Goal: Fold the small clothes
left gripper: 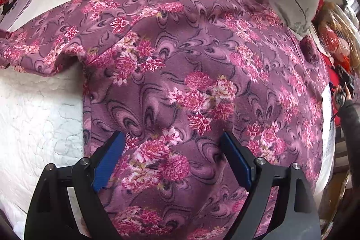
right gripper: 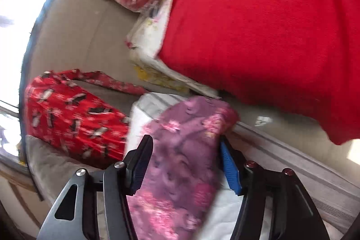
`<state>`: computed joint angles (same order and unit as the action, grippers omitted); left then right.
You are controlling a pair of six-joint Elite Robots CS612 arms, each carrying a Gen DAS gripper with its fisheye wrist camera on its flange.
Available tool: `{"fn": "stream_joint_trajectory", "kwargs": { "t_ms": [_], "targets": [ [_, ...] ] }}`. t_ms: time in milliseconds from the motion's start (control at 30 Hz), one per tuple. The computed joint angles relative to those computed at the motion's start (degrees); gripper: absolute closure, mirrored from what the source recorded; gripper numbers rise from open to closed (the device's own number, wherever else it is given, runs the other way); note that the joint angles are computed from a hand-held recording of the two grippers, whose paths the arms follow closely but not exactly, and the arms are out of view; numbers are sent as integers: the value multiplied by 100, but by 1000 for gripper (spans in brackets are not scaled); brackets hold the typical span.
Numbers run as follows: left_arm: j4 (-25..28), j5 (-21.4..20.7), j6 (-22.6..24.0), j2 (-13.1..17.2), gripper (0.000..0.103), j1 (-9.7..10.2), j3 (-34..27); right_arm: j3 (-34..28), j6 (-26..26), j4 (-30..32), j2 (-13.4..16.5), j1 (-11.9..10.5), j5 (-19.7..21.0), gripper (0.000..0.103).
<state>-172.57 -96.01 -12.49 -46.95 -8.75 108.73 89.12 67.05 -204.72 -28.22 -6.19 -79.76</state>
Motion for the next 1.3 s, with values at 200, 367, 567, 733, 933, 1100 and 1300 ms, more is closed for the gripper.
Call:
{"fn": "stream_joint_trajectory", "kwargs": {
  "t_ms": [200, 367, 567, 733, 933, 1100, 1300],
  "targets": [
    [-454, -726, -385, -3, 16, 70, -122, 556, -780, -668, -412, 84, -920, 95],
    [-801, -1005, -627, 259, 16, 1, -538, 1111, -829, -153, -818, 86, -1505, 95],
    [-631, -1110, -842, 518, 16, -81, -915, 1455, -832, 82, -1100, 201, -1765, 95],
    [-786, -1257, -1062, 646, 16, -46, -987, 1411, -1530, -23, -1322, 411, -1665, 95],
    [-983, -1238, -956, 667, 16, 10, -981, 1124, -1905, 46, -1322, 772, -1230, 94],
    [-1205, -1426, -962, 736, 16, 112, -1020, 723, -2160, 343, -1185, 1142, -910, 94],
    [-1019, -1547, -1069, 819, 16, 216, -1148, 217, -2459, 724, -994, 1574, -474, 94]
  ]
}}
